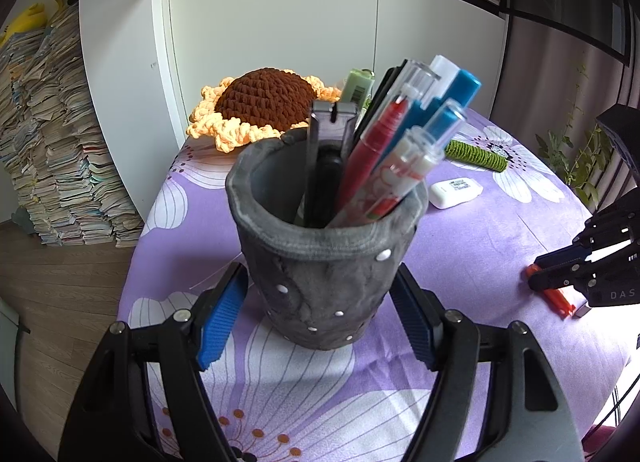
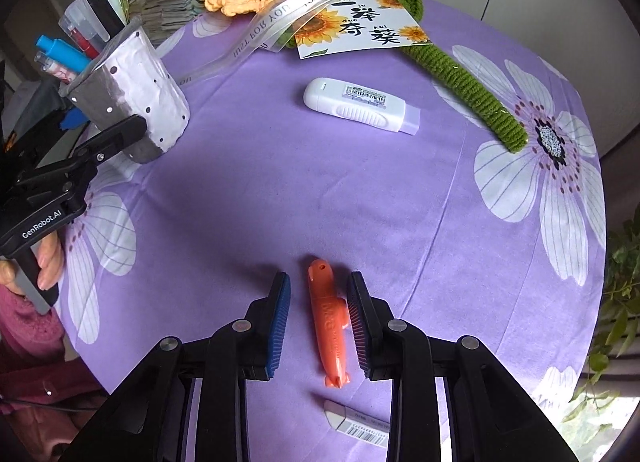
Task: Organize stationery
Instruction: 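Grasp the orange highlighter with the right gripper, then lift the orange highlighter and drop it into the cup, right gripper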
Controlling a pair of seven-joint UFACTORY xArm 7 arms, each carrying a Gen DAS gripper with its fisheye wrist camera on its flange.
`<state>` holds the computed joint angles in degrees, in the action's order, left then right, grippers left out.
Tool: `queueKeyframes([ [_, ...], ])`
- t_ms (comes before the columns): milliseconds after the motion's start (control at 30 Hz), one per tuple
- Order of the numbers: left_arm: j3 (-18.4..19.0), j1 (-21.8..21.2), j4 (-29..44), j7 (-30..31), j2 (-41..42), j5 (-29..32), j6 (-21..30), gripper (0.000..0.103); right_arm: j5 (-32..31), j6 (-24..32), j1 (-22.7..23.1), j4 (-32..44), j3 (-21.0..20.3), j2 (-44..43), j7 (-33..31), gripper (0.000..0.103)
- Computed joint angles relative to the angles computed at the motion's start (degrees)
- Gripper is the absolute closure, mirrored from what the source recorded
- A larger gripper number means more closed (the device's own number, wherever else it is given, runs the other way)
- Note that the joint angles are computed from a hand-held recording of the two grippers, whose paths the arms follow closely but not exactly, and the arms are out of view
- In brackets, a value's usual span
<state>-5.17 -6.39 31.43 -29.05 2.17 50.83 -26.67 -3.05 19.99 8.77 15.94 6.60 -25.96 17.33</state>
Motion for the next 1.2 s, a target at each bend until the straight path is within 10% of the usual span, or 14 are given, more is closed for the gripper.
queueKeyframes([
  [467, -0.16, -0.29, -0.47, 0.68, -0.19, -0.96, 0.06, 0.031, 4.39, -6.31, 5.91, -0.67, -2.3, -18.15, -0.46, 0.088],
  [800, -0.14, -0.54, -0.69, 1.31, -0.15, -1.73, -0.14, 0.031, 7.44, -22.0, 15.95, 12.47, -6.41, -0.96, -5.97, 0.088],
  [1200, -0.16, -0.16, -0.09, -0.8, 0.0, 0.98, -0.16, 0.031, 4.71, -32.33, 14.93, 14.68, -6.27, 12.09, -4.46, 0.088],
])
